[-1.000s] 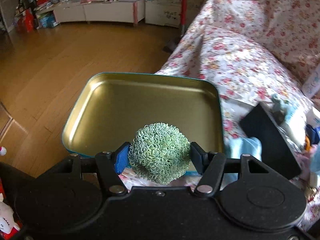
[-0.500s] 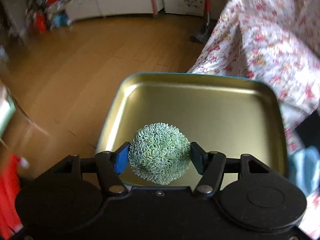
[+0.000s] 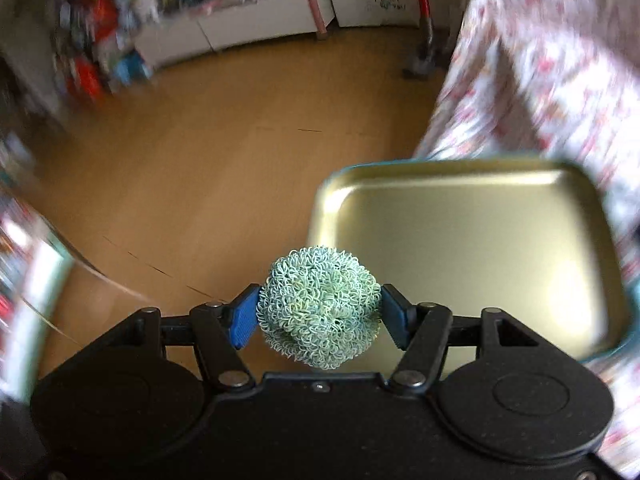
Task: Organize soft objects
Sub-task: 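Carry the scrubber ball over the gold tray and open the left gripper, then release the light-blue mask into the tray with the right gripper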
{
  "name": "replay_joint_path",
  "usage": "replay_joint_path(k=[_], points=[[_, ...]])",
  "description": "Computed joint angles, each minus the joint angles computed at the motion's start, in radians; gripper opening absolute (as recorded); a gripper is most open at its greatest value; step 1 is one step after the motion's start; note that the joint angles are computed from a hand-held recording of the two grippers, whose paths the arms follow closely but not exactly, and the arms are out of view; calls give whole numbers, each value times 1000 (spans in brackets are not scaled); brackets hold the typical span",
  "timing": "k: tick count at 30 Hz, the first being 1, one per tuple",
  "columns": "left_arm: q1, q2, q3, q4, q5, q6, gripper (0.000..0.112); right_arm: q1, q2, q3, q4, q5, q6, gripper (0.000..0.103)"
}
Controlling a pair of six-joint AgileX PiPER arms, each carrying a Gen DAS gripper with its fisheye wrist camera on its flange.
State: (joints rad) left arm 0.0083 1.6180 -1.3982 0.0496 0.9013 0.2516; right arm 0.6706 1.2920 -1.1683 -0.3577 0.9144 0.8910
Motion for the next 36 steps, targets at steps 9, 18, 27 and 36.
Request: replay_joint_path(k=[9, 18, 27, 36], points=[[-119, 15, 106, -101, -33, -153, 59, -29, 118, -111, 61, -4, -70, 23], [-71, 44, 111, -115, -46, -185, 62, -58, 200, -171, 80, -15, -104, 24], [-114, 19, 155, -53, -103, -227, 75, -49, 269, -203, 80, -27, -99, 34], [-109, 25, 151, -54, -110, -240, 84, -54, 260, -183, 66, -61, -87, 49]])
